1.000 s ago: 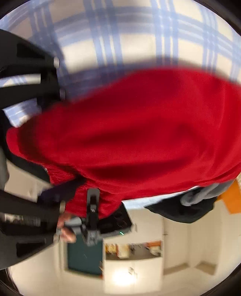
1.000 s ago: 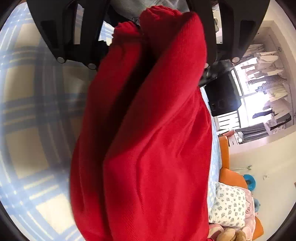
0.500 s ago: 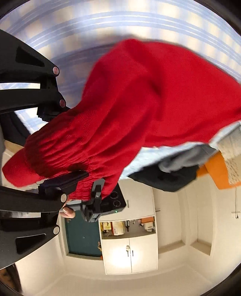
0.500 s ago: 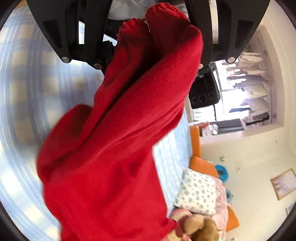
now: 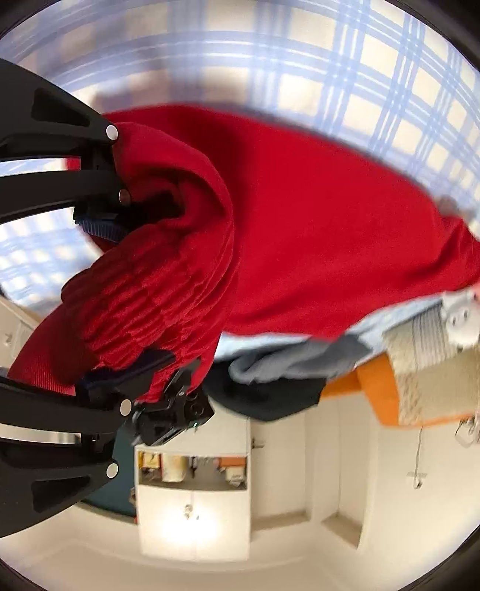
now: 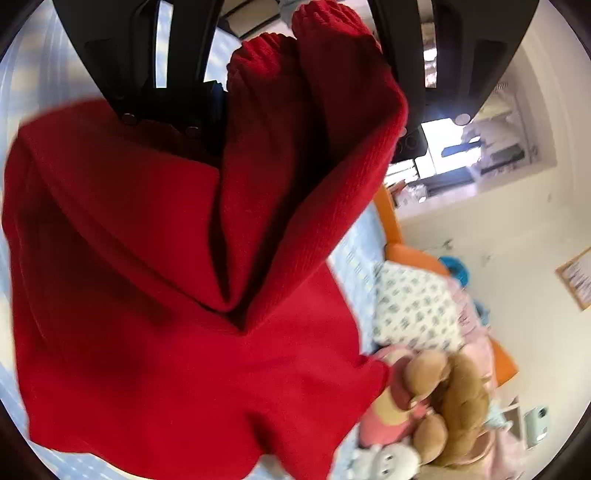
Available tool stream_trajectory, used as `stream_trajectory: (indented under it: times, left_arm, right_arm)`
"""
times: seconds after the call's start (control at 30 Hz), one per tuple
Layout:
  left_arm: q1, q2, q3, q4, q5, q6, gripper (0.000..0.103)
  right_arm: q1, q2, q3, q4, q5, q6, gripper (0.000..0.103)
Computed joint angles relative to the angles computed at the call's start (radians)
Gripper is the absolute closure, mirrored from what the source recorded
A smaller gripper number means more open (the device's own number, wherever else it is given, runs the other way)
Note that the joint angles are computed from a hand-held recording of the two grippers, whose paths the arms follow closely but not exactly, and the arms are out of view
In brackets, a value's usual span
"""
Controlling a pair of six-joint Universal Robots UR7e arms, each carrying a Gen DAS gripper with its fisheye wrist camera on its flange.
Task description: Fold large clothes
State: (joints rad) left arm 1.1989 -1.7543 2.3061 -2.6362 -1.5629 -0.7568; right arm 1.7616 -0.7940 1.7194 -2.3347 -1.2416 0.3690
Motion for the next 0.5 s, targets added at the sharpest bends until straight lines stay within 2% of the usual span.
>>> stream_trajectory:
  times: [0.1, 0.17, 0.27, 0.37, 0.5]
  left_arm:
    - [0.06, 0.052, -0.016, -0.023, -0.015, 0.025, 0.037]
    - [0.064, 0.061, -0.027, -0.014, 0.003, 0.029, 0.031]
    - [0.057, 0.057, -0.064, 0.049, 0.001, 0.04, 0.031]
    - [0.011, 0.016, -0.095, 0.127, 0.052, 0.062, 0.03]
    - [-0.025, -0.022, -0.113, 0.165, 0.061, 0.058, 0.029]
  right_arm:
    - [-0.02, 0.039, -0.026, -0.015, -0.021, 0.024, 0.041]
    - [-0.022, 0.064, -0.056, -0.002, -0.017, 0.032, 0.027]
    - [0.01, 0.093, -0.133, 0.083, -0.03, 0.014, 0.008]
    - [0.056, 0.088, -0.197, 0.146, -0.066, -0.026, 0.004]
    - [0.077, 0.073, -0.238, 0.147, -0.053, -0.056, 0.004]
